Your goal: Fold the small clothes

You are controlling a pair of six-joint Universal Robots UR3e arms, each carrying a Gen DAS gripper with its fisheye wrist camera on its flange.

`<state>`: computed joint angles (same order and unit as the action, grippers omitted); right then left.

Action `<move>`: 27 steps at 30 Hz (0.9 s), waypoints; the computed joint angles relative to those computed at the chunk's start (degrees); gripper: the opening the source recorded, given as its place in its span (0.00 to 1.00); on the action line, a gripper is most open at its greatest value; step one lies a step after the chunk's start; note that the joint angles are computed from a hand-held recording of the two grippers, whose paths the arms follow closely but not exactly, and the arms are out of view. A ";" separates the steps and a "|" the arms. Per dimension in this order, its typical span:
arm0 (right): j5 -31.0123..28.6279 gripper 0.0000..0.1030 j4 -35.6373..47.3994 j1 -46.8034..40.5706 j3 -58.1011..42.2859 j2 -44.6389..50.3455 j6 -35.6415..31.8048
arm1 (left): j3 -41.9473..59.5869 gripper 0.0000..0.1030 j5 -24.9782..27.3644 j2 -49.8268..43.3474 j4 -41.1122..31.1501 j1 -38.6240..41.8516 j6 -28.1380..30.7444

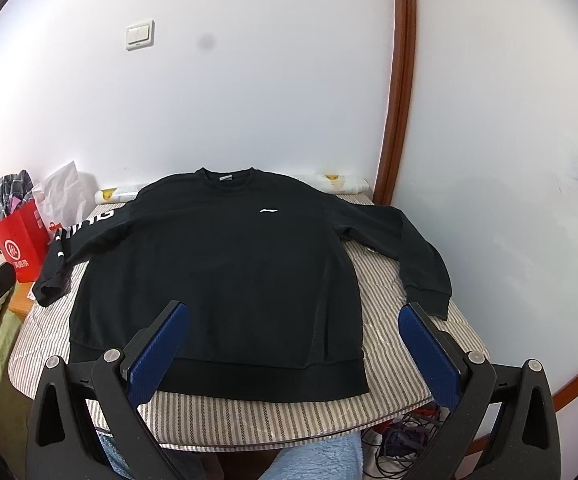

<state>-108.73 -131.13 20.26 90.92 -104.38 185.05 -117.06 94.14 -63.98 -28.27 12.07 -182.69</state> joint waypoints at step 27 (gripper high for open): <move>-1.88 1.00 -0.60 1.69 0.36 0.56 0.06 | -1.83 1.00 -5.76 2.40 -2.99 5.01 0.01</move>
